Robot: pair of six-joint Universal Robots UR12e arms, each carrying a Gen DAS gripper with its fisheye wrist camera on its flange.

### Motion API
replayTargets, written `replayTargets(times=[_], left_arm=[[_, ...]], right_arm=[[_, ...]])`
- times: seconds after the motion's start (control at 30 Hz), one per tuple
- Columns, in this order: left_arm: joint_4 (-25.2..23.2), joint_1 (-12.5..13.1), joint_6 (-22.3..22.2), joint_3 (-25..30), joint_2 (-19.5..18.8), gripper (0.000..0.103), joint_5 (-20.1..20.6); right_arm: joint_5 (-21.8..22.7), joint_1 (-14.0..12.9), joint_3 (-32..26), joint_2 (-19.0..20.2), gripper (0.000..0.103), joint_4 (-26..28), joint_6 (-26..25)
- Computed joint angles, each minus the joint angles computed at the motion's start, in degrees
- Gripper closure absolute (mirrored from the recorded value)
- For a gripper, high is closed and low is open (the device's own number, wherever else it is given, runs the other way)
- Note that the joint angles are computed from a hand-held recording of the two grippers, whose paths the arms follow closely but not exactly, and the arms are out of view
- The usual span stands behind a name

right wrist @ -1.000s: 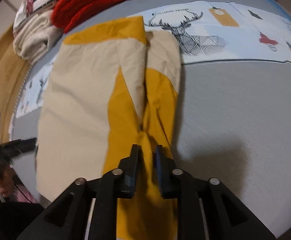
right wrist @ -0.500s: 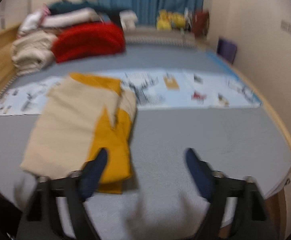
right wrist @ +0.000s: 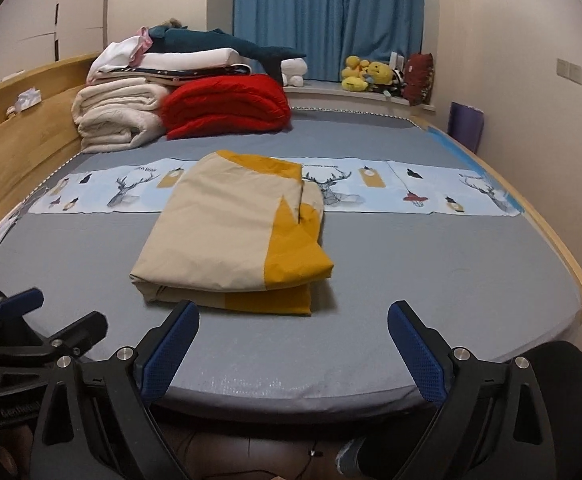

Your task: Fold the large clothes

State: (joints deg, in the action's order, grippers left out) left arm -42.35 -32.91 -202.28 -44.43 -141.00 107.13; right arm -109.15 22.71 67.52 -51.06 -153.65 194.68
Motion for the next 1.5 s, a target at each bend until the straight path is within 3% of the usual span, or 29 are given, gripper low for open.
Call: replayTargets(times=[0.27,1.5], left_arm=[[-1.94,0.91,-3.45,-0.34,0.07,0.006,-2.19],[-1.12,0.84,-3.1,-0.9,0.32,0.006,-1.62]], right_arm=[[1.94,-0.45,-1.75,1.42,0.008,1.13,0.67],[2.3,-0.35,-2.99,2.36,0.008,0.89,-0.29]])
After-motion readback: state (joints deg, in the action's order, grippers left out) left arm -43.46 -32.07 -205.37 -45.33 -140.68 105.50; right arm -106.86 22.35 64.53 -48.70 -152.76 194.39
